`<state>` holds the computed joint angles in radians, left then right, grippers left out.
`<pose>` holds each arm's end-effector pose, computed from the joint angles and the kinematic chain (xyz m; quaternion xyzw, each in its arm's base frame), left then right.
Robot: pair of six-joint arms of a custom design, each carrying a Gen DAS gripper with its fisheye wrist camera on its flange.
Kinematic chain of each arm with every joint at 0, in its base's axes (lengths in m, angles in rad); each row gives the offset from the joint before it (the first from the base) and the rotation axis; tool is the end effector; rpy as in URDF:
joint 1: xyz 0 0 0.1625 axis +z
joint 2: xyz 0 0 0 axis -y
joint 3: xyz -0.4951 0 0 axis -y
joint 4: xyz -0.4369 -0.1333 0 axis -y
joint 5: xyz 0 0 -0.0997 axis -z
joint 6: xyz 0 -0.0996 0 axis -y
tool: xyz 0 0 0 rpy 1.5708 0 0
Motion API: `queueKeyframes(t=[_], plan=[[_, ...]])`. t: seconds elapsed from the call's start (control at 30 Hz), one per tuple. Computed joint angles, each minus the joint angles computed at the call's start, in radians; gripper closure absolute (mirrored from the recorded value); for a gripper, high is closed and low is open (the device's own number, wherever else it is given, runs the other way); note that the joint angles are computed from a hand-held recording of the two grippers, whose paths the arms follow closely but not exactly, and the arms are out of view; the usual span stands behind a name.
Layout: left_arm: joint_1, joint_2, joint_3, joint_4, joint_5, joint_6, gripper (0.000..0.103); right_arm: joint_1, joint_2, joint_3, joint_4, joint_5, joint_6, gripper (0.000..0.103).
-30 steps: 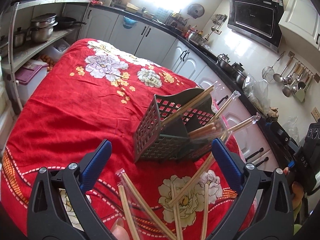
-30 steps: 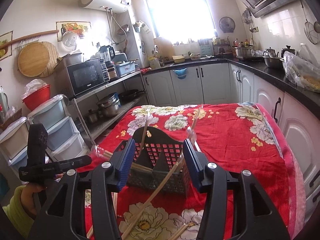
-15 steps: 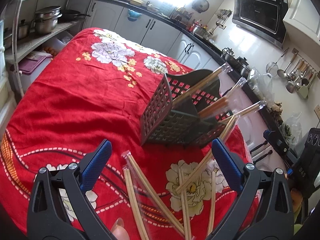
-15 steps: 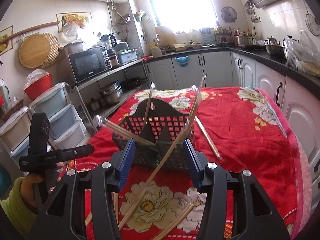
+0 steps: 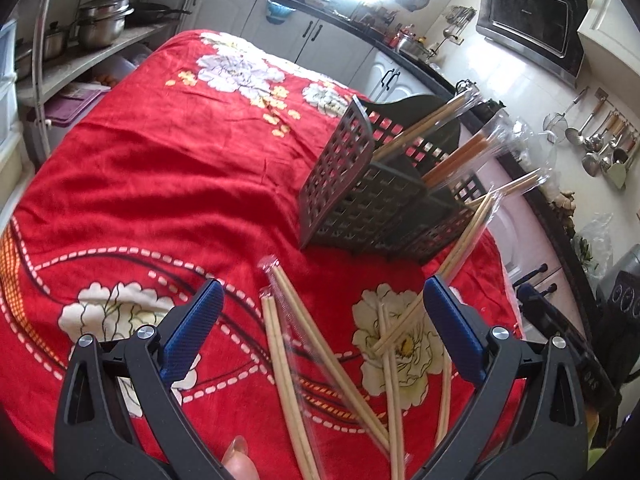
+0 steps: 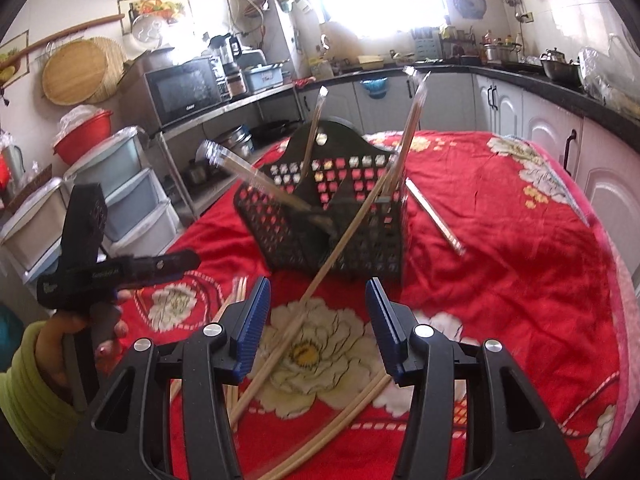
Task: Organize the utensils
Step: 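Move both open tools back down to the chopstick bundles on the cloth, then close the left tool on a wrapped chopstick bundle while the right tool closes on chopsticks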
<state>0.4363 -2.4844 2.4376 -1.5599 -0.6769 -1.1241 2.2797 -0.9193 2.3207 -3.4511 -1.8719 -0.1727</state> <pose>-0.0435 -0.2530 0.4266 -0.0031 0.9017 -0.3976 0.1700 0.4083 -0.3167 0.0871 0.3776 -0.8838 0.2647 0.0784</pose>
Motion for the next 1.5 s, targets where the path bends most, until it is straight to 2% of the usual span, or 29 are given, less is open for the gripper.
queueKeyframes(t=[0.37,0.57,0.67,0.73,0.83,1.0,1.1,1.23,1.4,1.5], plan=[[-0.054,-0.047,0.006,0.166,-0.013,-0.132,0.011,0.013,0.025,0.042,0.018,0.006,0.023,0.055],[-0.037,-0.047,0.019,0.168,-0.02,-0.126,0.011,-0.002,0.031,0.054,0.009,-0.014,0.048,0.055],[-0.007,-0.028,0.03,0.121,-0.02,-0.08,0.019,-0.015,0.034,0.059,0.002,-0.025,0.057,0.055],[0.032,-0.005,0.039,0.062,-0.02,-0.026,0.028,-0.024,0.037,0.06,-0.003,-0.034,0.062,0.055],[0.088,0.027,0.049,-0.021,-0.023,0.042,0.037,-0.036,0.038,0.059,-0.007,-0.046,0.067,0.055],[0.183,0.091,0.06,-0.189,-0.024,0.169,0.044,-0.056,0.038,0.05,0.003,-0.066,0.078,0.055],[0.253,0.15,0.059,-0.317,-0.049,0.264,0.047,-0.063,0.038,0.035,0.034,-0.085,0.092,0.055],[0.325,0.212,0.057,-0.44,-0.083,0.341,0.058,-0.075,0.043,0.012,0.074,-0.095,0.114,0.055],[0.37,0.262,0.058,-0.512,-0.096,0.386,0.07,-0.095,0.049,-0.015,0.146,-0.096,0.167,0.055],[0.378,0.27,0.06,-0.526,-0.092,0.394,0.084,-0.109,0.052,-0.021,0.183,-0.083,0.194,0.055]])
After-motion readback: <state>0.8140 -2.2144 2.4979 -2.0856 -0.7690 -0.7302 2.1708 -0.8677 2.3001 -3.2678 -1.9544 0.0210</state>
